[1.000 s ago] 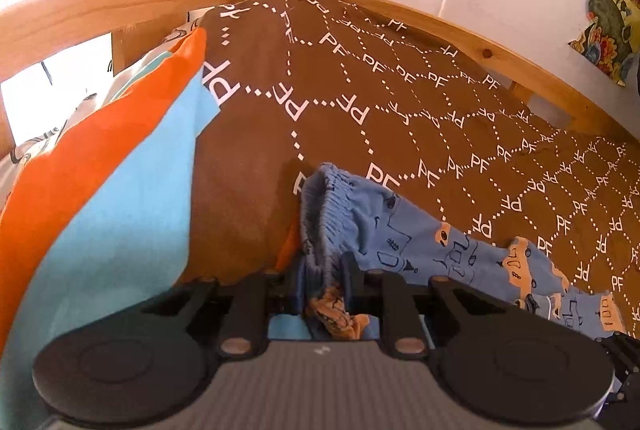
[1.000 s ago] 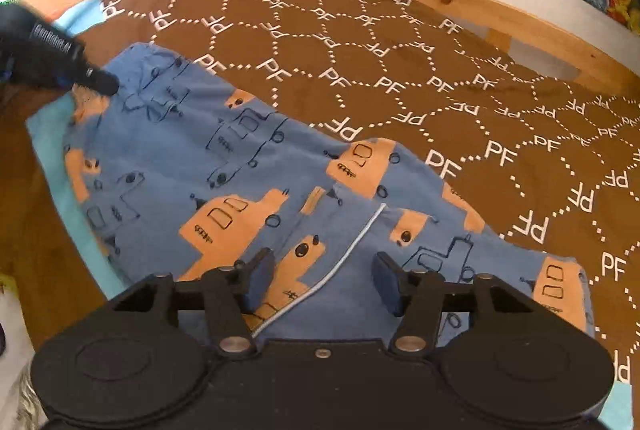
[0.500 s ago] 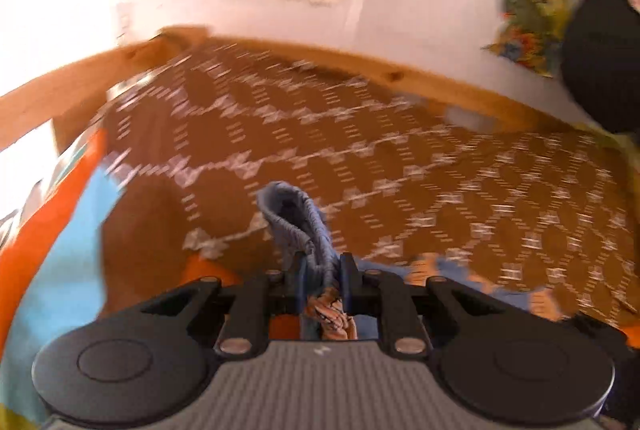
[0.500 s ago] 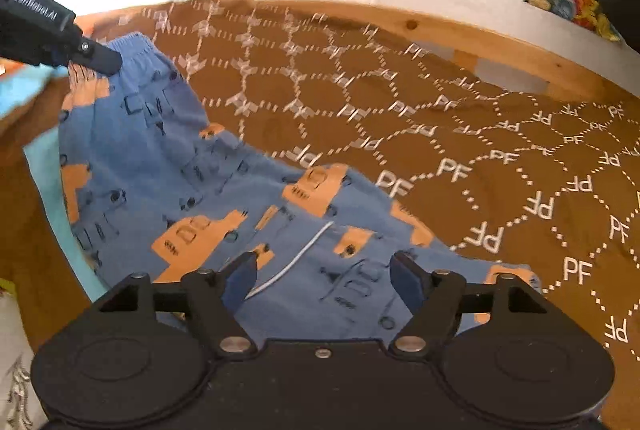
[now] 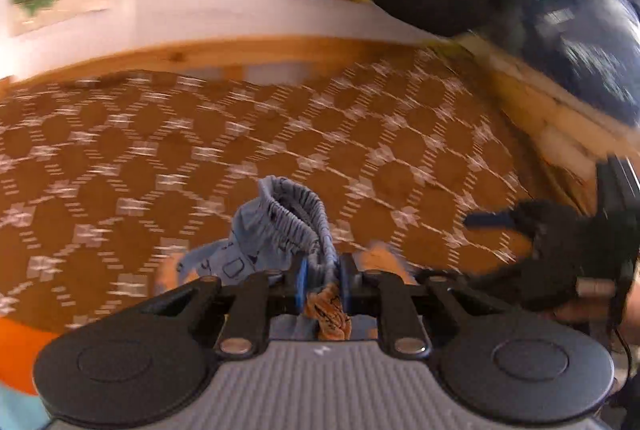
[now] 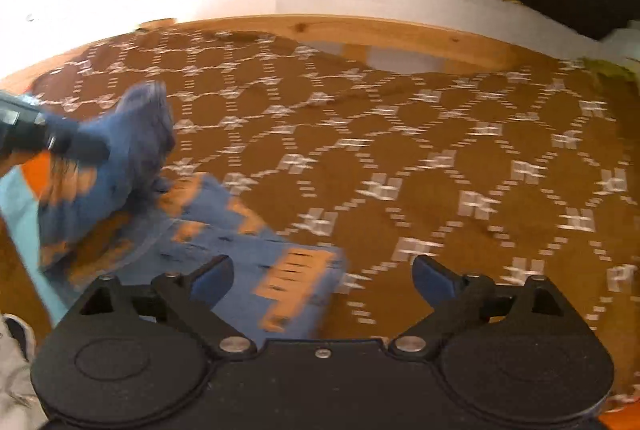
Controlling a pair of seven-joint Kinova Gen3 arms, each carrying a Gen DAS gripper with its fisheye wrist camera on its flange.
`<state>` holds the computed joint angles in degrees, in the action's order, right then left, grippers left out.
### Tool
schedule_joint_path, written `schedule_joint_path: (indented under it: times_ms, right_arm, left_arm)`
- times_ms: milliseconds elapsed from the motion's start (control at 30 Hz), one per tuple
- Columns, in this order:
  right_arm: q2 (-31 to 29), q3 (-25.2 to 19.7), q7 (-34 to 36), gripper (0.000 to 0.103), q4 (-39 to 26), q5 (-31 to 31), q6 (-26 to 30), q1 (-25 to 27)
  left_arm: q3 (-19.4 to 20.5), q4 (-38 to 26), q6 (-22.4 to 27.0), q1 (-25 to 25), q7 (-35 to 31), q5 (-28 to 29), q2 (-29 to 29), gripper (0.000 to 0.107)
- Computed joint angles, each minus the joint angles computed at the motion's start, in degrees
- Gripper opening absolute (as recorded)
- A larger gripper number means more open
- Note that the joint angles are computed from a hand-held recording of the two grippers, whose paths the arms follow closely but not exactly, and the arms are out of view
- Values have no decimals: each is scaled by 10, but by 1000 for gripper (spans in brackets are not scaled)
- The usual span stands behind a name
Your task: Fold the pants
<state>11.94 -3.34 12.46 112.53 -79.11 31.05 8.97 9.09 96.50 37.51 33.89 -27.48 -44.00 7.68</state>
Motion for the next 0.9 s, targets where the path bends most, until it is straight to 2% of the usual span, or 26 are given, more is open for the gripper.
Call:
schedule_joint_path:
  times_ms: [100,267,400,467,533,567,700,800,900]
  right_arm:
    - [15,10,14,97,-3,-36,3,21]
    - [44,20,-61,102,-29,-17,17,40]
    - [65,12,-112,102,-48,8,27,55]
    - [70,4,-126,102,-52,21,35,62]
    - [75,-4,-124,102,-54,25,40,70]
    - [77,-7,-122,102,-55,27,47,75]
    - [83,-21,-80,99,-51,6,85,92]
    - [96,-18,-85,86,-63,22,131,91]
    - [117,-21,-116,68,-82,47,177,87]
  left_arm:
    - [12,-28,-16,6,-48,35,39,18]
    - [-10,-63,-15,51,-78,38,111,19]
    - [-33,-56,-43,65,-89,67,135,29]
    - [-60,-48,-50,95,-74,50,133,40]
    - [-66,-38,-65,101,-77,51,127,65]
    - [-68,-34,-67,105,-75,53,123,68]
    - [-88,-1,-84,126,-31,38,99,69]
    - [-95,17,-74,140,17,0,91,62]
    - [-76,21,-63,127,17,-6,92,52]
